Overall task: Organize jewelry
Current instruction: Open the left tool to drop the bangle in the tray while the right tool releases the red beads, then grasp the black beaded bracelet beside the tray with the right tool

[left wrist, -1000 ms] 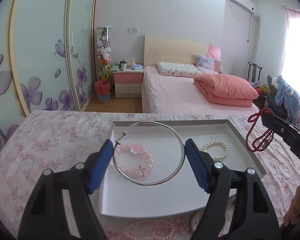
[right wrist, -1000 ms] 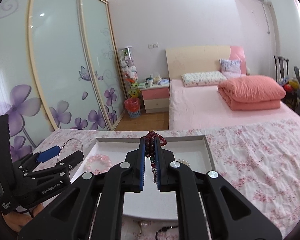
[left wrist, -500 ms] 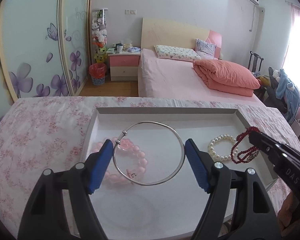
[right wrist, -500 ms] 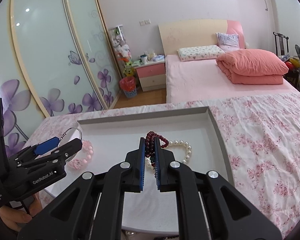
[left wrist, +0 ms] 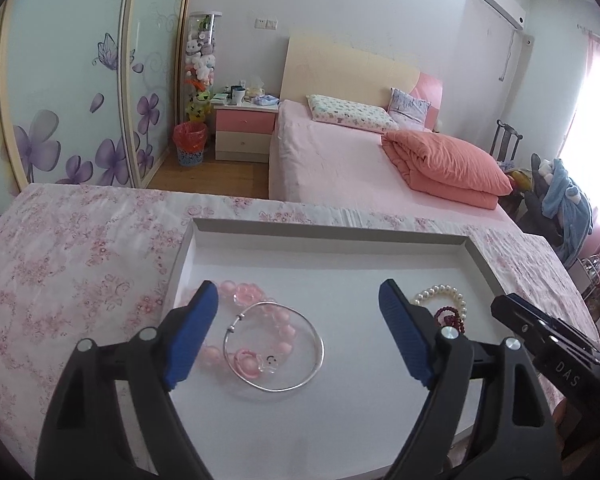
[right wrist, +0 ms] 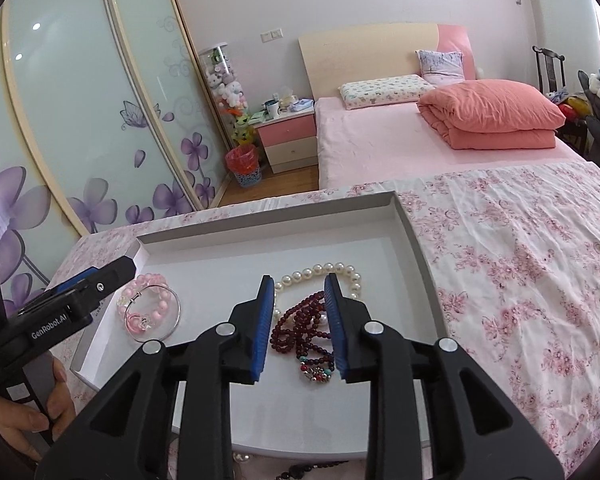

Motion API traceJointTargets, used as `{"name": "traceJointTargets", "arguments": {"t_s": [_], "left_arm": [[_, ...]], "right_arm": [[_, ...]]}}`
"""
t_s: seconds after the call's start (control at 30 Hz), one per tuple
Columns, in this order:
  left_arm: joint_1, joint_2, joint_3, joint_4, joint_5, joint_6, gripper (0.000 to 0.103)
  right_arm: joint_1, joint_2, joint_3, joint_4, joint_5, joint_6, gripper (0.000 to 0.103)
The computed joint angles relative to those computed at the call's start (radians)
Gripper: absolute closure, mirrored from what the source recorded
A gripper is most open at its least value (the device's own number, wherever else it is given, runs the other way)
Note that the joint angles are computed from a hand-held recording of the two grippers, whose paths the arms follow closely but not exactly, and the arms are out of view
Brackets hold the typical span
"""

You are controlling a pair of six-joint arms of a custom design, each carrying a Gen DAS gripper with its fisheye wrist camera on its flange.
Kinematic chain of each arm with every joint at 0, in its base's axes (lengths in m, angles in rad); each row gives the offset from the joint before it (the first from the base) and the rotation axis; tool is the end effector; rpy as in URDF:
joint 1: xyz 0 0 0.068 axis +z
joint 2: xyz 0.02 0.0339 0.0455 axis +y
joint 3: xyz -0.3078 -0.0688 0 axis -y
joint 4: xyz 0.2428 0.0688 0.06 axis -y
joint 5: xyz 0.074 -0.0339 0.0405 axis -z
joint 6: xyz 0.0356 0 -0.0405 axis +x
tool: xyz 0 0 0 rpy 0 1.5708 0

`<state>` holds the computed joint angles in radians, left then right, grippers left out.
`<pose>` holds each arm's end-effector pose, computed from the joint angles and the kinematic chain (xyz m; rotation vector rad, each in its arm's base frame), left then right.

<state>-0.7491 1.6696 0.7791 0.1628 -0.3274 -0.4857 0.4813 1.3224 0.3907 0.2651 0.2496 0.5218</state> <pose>0.2496 -0.2164 0.1971 0.1309 2.2638 -0.2825 0.2014 0.0952 0.1857 0.1804 2.2198 0.2745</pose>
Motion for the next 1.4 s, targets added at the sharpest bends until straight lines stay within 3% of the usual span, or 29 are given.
{"name": "traceJointTargets", "arguments": {"t_s": [0.27,0.47,0.7,0.87,0.97,1.1,1.4], "left_arm": [[-0.006,-0.058,-0.030,-0.036,-0.041,0.010,0.022],[-0.035,-0.164,-0.127,-0.054,-0.081,0.009,0.022],[-0.118,-0.358,-0.297,-0.131,-0.148,-0.029,0.021],[-0.188,-0.456,-0.382,-0.200,-0.205,-0.089,0.019],[-0.214,-0.468,-0.407,-0.237,-0.216,-0.135,0.019],[-0.213,-0.472,-0.431,-0.245,-0.196,-0.173,0.019],[-0.234,-0.457,-0.444,-0.240,-0.191,-0.188,0.019]], "right_arm": [[0.040,-0.063,0.002,-0.060,0.037,0.013,0.076],[0.116,-0.195,-0.030,-0.178,0.087,0.035,0.076],[0.281,-0.357,-0.081,-0.403,0.204,0.146,0.074],[0.353,-0.391,-0.129,-0.511,0.243,0.260,0.074],[0.357,-0.390,-0.154,-0.508,0.237,0.288,0.074],[0.259,-0.376,-0.173,-0.441,0.152,0.258,0.074],[0.161,-0.182,-0.163,-0.319,0.106,0.214,0.077]]}}
